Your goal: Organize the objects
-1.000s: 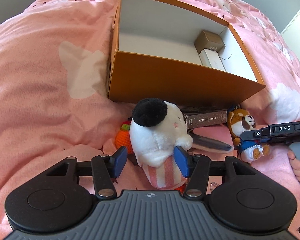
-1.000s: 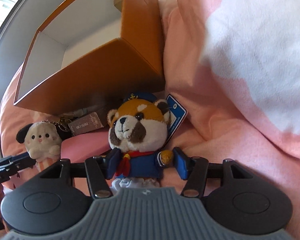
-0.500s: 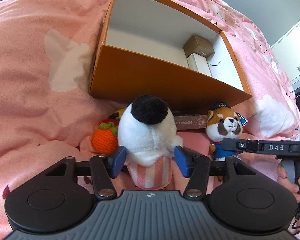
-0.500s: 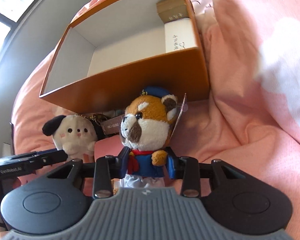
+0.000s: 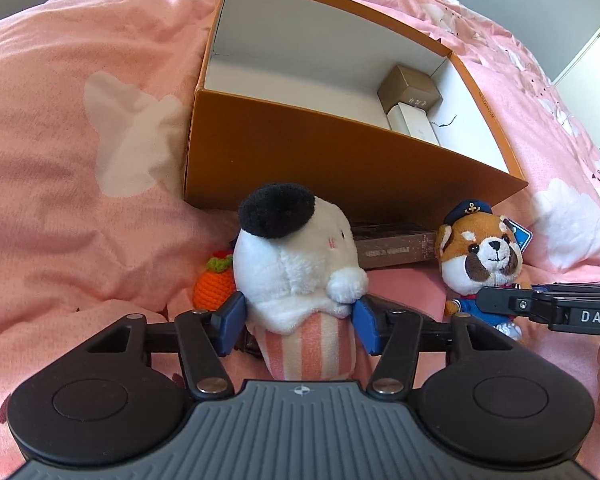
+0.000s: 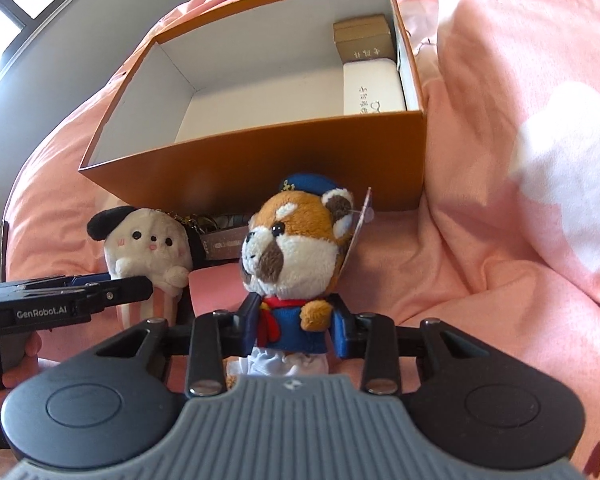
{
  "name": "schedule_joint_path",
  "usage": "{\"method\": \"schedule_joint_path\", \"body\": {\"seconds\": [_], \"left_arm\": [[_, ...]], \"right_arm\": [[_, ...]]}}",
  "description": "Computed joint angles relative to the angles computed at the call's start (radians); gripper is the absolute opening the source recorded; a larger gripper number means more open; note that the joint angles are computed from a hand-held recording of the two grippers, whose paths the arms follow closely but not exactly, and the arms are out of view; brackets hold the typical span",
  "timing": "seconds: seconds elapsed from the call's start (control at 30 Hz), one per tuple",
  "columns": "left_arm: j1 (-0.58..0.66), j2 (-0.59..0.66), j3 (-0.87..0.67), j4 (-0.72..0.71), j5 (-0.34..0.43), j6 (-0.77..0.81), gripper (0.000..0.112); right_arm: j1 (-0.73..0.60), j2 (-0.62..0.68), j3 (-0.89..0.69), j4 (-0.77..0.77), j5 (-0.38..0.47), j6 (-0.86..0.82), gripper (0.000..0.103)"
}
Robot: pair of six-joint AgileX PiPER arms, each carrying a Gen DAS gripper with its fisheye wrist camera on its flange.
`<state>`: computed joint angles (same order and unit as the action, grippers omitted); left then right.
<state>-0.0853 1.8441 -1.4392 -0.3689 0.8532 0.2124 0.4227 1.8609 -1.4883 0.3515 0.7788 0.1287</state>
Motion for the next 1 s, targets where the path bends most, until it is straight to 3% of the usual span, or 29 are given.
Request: {"method": "schedule_joint_path", "body": {"seconds": [0.27,0.57,0.77,1.0], "left_arm": [[0.023,-0.087,0.028,-0.055,0.017,0.086,0.057],[0.047,-0.154,-0.051,-0.218,0.03,0.205,0.057],[0.03,-0.087,-0.185,-0.264,-0.003,0.217,0.057],[0.003,0.049,-0.381,-0.207,-0.04,0.135,0.057]], "right_arm": [[0.027,-0.09,0.03,-0.048,-0.027,0.054,0.037],[0.046,-0.132,-0.076,-0.075,-0.027,0.075,0.037],[0.05,-0.084,-0.215,-0.104,-0.039,0.085,0.037],[0.051,0.047,-0.419,-0.179,-0.043,0.158,0.037]]}}
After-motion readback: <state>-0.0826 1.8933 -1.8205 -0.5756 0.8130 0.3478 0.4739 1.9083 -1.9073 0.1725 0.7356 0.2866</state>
